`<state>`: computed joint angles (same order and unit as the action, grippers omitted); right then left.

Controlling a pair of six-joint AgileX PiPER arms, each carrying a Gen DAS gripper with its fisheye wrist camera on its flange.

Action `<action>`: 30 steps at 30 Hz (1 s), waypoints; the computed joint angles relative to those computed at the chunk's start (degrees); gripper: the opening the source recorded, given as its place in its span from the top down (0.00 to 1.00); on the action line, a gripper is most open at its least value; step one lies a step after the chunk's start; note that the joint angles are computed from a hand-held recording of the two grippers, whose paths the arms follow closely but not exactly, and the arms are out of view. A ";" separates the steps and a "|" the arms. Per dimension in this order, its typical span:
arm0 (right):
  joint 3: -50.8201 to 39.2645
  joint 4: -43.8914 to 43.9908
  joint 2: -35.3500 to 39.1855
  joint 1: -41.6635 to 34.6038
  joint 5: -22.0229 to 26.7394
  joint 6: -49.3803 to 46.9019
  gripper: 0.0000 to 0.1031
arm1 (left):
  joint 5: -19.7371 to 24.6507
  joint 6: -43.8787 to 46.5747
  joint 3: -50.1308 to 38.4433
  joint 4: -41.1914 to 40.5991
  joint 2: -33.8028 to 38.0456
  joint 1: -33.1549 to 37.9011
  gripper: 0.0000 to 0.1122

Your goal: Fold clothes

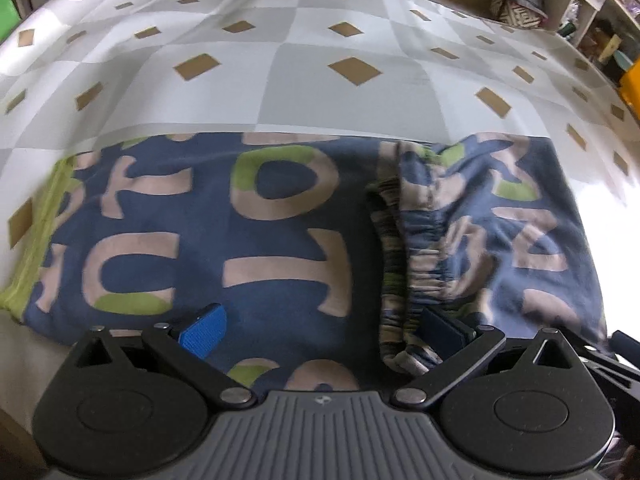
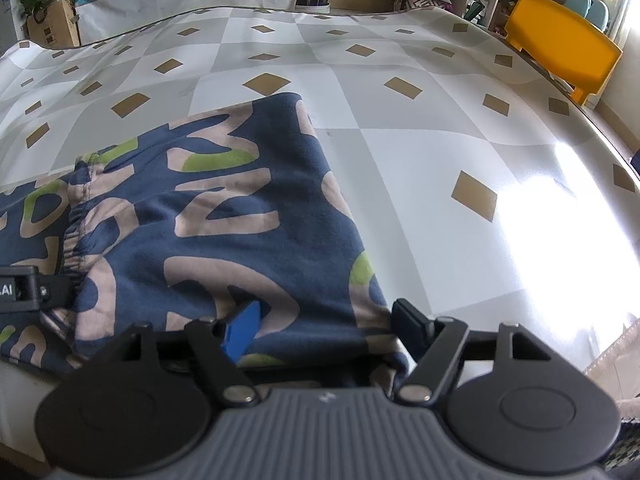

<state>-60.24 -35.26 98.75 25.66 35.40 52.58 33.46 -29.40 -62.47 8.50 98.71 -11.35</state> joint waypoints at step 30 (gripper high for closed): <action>0.32 1.40 -2.75 4.02 -6.21 -0.40 0.33 | 1.61 -5.94 2.27 6.15 -1.38 2.40 0.08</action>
